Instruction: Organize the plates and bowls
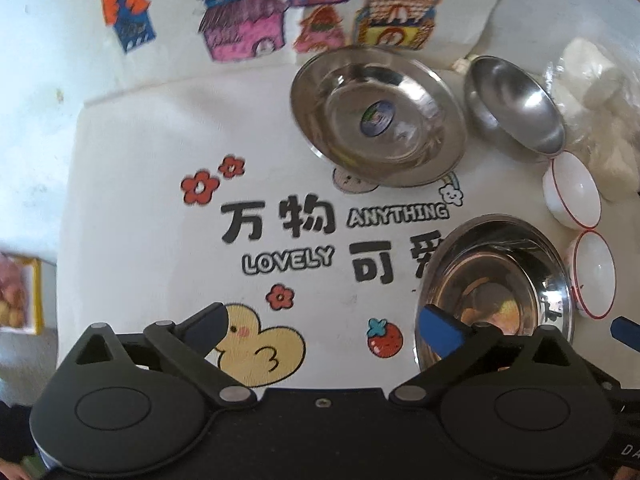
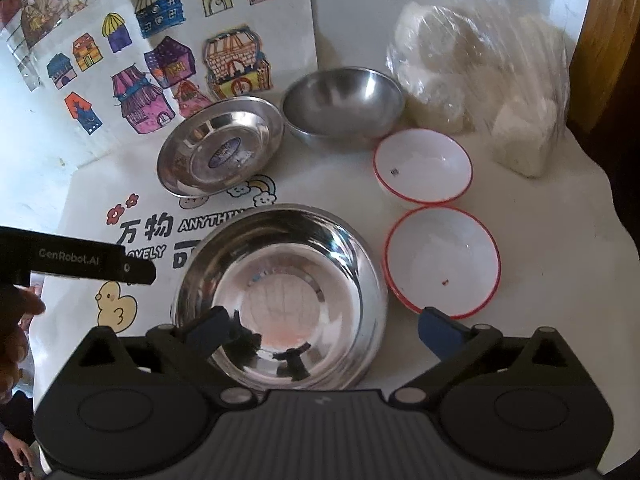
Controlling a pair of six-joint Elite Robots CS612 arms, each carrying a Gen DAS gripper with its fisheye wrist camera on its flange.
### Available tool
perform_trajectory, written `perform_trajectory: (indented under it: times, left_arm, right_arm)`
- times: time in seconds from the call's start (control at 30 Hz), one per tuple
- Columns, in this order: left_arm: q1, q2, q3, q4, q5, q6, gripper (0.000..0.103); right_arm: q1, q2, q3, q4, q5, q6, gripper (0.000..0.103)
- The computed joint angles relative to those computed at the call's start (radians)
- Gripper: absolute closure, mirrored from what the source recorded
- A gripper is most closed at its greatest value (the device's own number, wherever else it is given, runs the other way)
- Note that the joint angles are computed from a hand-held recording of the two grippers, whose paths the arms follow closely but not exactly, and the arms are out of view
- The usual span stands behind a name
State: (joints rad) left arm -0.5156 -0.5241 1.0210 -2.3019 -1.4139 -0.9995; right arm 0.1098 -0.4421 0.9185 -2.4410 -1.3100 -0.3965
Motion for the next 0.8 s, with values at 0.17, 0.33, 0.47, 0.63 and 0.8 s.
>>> perform_trajectory:
  times: [0.17,0.33,0.47,0.63,0.8]
  left_arm:
    - [0.013,-0.020,0.060,-0.091,-0.012,-0.001,0.001]
    - [0.039,-0.032,0.124,-0.248,-0.008,-0.014,0.001]
    - [0.061,-0.021,0.129,-0.313,0.012,-0.020,0.001]
    - [0.085,0.018,0.071,-0.308,0.019,0.023,0.001]
    - [0.095,0.066,-0.005,-0.278,0.043,0.087,0.001]
  right_arm:
    - [0.009,0.001,0.015,-0.057,-0.006,0.045,0.000]
    - [0.022,0.015,0.014,-0.114,0.004,0.084,0.000]
    - [0.035,0.037,-0.021,-0.113,0.001,0.101,0.000]
    - [0.052,0.075,-0.091,-0.092,-0.009,0.100,0.000]
    - [0.067,0.131,-0.196,-0.034,-0.023,0.108,0.000]
